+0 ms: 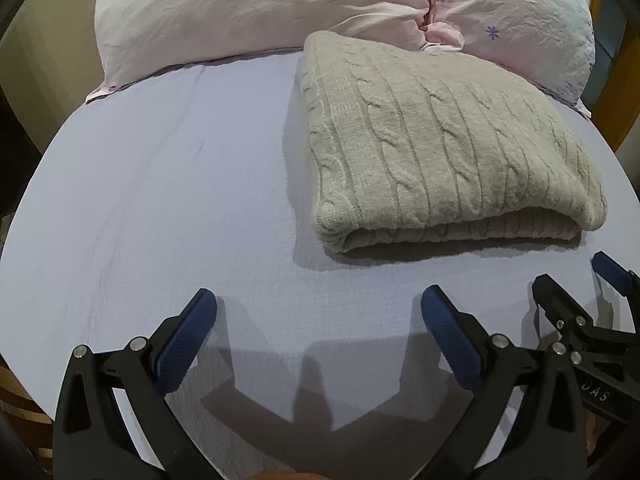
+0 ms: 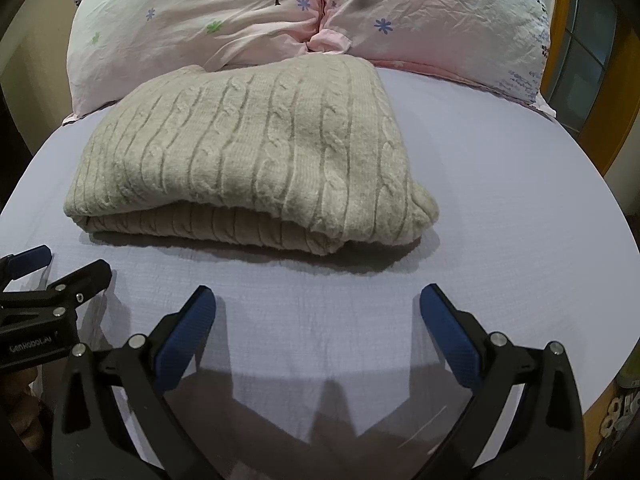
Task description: Fold small clothes
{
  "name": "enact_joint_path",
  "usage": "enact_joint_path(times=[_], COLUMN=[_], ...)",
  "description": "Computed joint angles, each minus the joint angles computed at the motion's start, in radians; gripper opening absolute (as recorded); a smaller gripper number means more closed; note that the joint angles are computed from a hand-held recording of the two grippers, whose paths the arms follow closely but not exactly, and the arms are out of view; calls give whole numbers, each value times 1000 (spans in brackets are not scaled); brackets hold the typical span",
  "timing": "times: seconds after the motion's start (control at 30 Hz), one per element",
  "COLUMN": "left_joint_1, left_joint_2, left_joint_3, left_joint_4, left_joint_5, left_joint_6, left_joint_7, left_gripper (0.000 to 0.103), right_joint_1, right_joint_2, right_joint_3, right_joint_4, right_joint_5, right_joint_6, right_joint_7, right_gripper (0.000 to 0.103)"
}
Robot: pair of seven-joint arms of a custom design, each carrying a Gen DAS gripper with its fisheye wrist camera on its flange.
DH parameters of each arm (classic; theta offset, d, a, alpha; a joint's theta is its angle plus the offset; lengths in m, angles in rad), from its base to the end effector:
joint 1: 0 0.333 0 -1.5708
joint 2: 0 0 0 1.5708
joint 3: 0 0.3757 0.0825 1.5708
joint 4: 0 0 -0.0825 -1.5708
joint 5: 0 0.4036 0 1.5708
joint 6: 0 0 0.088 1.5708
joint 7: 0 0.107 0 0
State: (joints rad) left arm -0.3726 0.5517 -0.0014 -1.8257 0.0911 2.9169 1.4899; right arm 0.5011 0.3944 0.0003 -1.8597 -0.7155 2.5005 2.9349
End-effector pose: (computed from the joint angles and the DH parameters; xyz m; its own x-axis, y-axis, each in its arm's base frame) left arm 0.6834 -0.2741 0.3287 -0.3617 -0.9321 -0.0207 -0.7956 0.3202 -0.5143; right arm 0.6083 0.3383 0.3738 -0.3295 -0.9440 0.0148 -0.8109 0.2750 -0.5166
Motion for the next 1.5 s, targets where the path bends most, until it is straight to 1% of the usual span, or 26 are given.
enact_joint_path(times=[0.43, 1.5], left_joint_1=[12, 4], left_joint_2=[-3, -5], left_joint_3=[-6, 2], left_joint_4=[-11, -15], left_joint_5=[-12, -21], left_joint_6=[17, 21], left_joint_7=[24, 29], left_gripper=[102, 102], right_joint_1=[0, 1], right_joint_2=[-3, -4], right_joint_3=[-1, -1], right_joint_4=[-4, -6], right_joint_5=[-3, -10], right_joint_6=[3, 3], right_joint_7=[1, 8], right_gripper=[101, 101])
